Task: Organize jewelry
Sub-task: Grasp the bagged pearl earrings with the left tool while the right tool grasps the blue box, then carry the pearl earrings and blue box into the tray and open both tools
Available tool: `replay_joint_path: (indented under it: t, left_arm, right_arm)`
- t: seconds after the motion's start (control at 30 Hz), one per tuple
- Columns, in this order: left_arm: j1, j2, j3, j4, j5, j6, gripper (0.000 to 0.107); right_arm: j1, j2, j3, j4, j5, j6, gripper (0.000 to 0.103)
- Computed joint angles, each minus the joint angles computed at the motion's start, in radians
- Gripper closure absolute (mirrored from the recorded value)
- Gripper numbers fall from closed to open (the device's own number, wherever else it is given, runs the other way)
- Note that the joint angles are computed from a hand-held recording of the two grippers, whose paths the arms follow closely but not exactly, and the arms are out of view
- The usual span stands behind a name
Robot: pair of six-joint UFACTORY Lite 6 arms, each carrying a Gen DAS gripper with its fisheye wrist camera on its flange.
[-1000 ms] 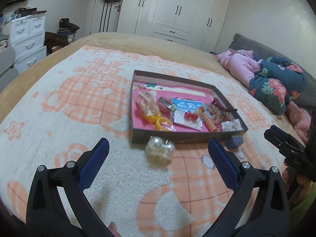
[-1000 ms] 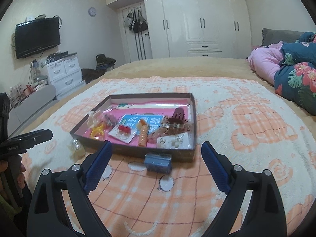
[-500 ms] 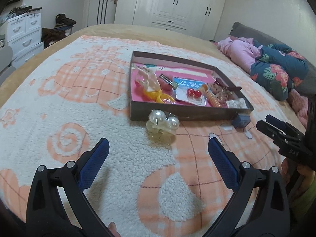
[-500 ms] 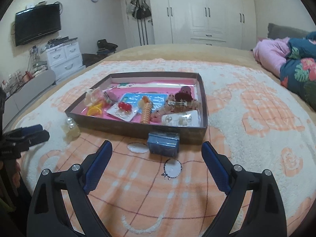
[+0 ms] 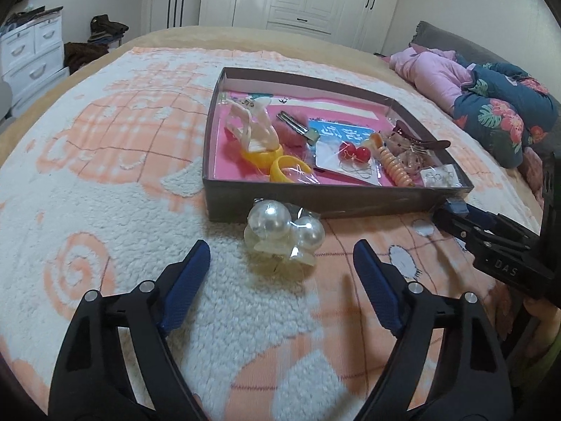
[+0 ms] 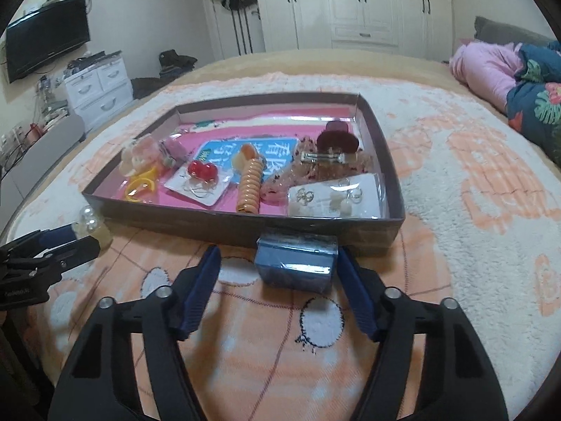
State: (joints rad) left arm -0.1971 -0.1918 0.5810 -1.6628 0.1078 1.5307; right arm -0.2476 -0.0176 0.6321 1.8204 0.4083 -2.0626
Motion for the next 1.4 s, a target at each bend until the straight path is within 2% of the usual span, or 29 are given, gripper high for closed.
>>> replay_joint_path:
  t: [0.07,0.23,0.37,0.47,0.57,0.63,0.87,1.07,1.2,1.4]
  left_arm:
    - [-0.002,0.012,0.010,-0.013,-0.001,0.013,0.035]
    - [-0.006,0.052,0.041,-0.028,-0.003,0.036,0.046]
    - [0.000,0.073,0.055,0.005,0.009,0.011,0.064]
    - [0.022,0.086,0.062,-0.024,0.036,0.039,0.069]
    - [0.021,0.071,0.047,-0.060,0.039,0.080,0.069]
    - [0.017,0.040,0.027,-0.014,0.038,0.037,0.069]
    - [0.037,-0.144,-0.063,0.302,0.104,-0.287,0.069]
    - [0.023,-0.251,-0.074,0.488,0.131,-0.487,0.069]
    - [0.000,-0.242,-0.033,0.512,0.123,-0.513,0.069]
    - [-0.040,-0.141,0.069,0.446,0.100,-0.448,0.069]
  right_arm:
    - [-0.007,0.031,0.024,-0.037,0.008,0.043,0.060]
    - [-0.038,0.007,0.003,-0.058,0.060,0.038,0.061]
    - [-0.049,-0.045,-0.038,-0.093,0.080,0.040,0.061]
    - [-0.060,-0.079,-0.061,-0.128,0.091,0.059,0.061]
    - [-0.089,-0.125,-0.084,-0.197,0.125,0.112,0.061]
    - [-0.104,-0.159,-0.102,-0.234,0.146,0.140,0.061]
    - [-0.177,-0.309,-0.141,-0.393,0.262,0.269,0.061]
    - [-0.193,-0.367,-0.130,-0.431,0.302,0.318,0.061]
    - [-0.188,-0.371,-0.100,-0.436,0.305,0.338,0.061]
    - [-0.182,-0.341,-0.041,-0.419,0.293,0.348,0.060]
